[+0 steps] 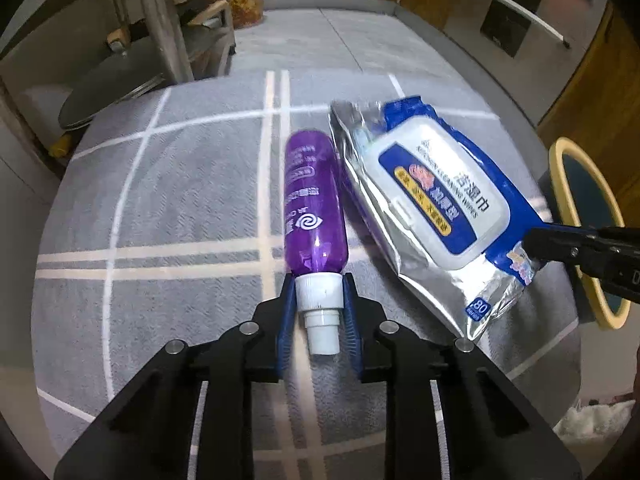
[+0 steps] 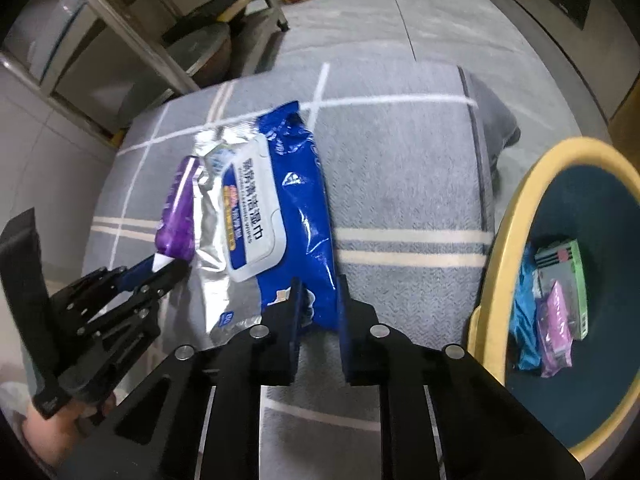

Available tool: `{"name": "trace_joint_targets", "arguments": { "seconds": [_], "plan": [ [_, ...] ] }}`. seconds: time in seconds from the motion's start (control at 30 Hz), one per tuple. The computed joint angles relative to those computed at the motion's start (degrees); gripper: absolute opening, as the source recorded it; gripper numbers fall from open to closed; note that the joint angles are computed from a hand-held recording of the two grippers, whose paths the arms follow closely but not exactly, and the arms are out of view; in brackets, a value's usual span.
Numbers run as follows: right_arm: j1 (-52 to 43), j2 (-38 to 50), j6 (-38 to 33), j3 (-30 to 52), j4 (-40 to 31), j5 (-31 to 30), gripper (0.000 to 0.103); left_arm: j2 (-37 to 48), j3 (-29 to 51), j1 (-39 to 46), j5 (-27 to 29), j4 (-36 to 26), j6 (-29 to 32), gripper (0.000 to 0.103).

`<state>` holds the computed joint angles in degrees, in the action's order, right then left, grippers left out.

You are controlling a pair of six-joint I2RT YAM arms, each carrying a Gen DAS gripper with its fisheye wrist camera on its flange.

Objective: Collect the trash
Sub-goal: 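Grasp the purple spray bottle with the left tool while the right tool grasps the wipes pack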

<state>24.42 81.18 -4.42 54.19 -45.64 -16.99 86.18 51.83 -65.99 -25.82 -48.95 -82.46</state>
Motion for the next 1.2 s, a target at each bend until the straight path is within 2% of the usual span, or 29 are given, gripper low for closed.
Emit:
{"name": "trace_joint_targets", "arguments": {
  "seconds": [0.27, 0.47, 0.57, 0.6, 0.7, 0.8, 1.07, 1.1, 1.13, 1.2],
  "plan": [
    [2.6, -8.3, -0.1, 2.0, -0.9, 2.9, 0.011, -2.6, 2.2, -2.5, -5.0, -5.2, -2.6, 0.022],
    [3.1, -12.2, -1.1, 3.2, -2.1, 5.1, 0.003, -3.3, 5.2, -5.1, -8.8, -8.8, -4.4, 0.02],
    [3.2, -12.6, -1.0, 3.6, -2.8, 5.9, 0.003, -4.4, 5.7, -5.5, -10.1, -9.4, -4.4, 0.015],
    [3.3, -12.9, -0.9, 3.6, -3.1, 5.9, 0.003, -4.8, 6.0, -5.8, -10.6, -9.8, -4.4, 0.0],
    [3.7, -14.3, -1.3, 3.9, -3.6, 6.1, 0.003, -5.2, 7.3, -6.2, -11.6, -11.0, -3.7, 0.0],
    [4.3, -15.3, -1.7, 3.9, -4.2, 6.0, 0.003, -5.7, 6.7, -6.0, -11.9, -10.5, -3.4, 0.0],
    [4.4, -14.5, -0.8, 3.4, -4.1, 7.8, 0.003, -8.0, 2.1, -3.6, -7.9, -4.6, -2.6, 0.0],
    [4.2, -14.3, -0.9, 3.4, -3.9, 7.5, 0.003, -8.0, 1.7, -2.8, -7.4, -3.2, -1.4, 0.008],
    [3.9, -14.1, -1.2, 3.5, -3.7, 6.7, 0.003, -7.4, 1.7, -2.1, -7.4, -2.3, -0.2, 0.028],
    [3.8, -13.7, -1.6, 3.5, -3.3, 6.3, 0.003, -5.4, 2.7, -1.6, -8.5, -2.0, 1.4, 0.055]
  ]
}}
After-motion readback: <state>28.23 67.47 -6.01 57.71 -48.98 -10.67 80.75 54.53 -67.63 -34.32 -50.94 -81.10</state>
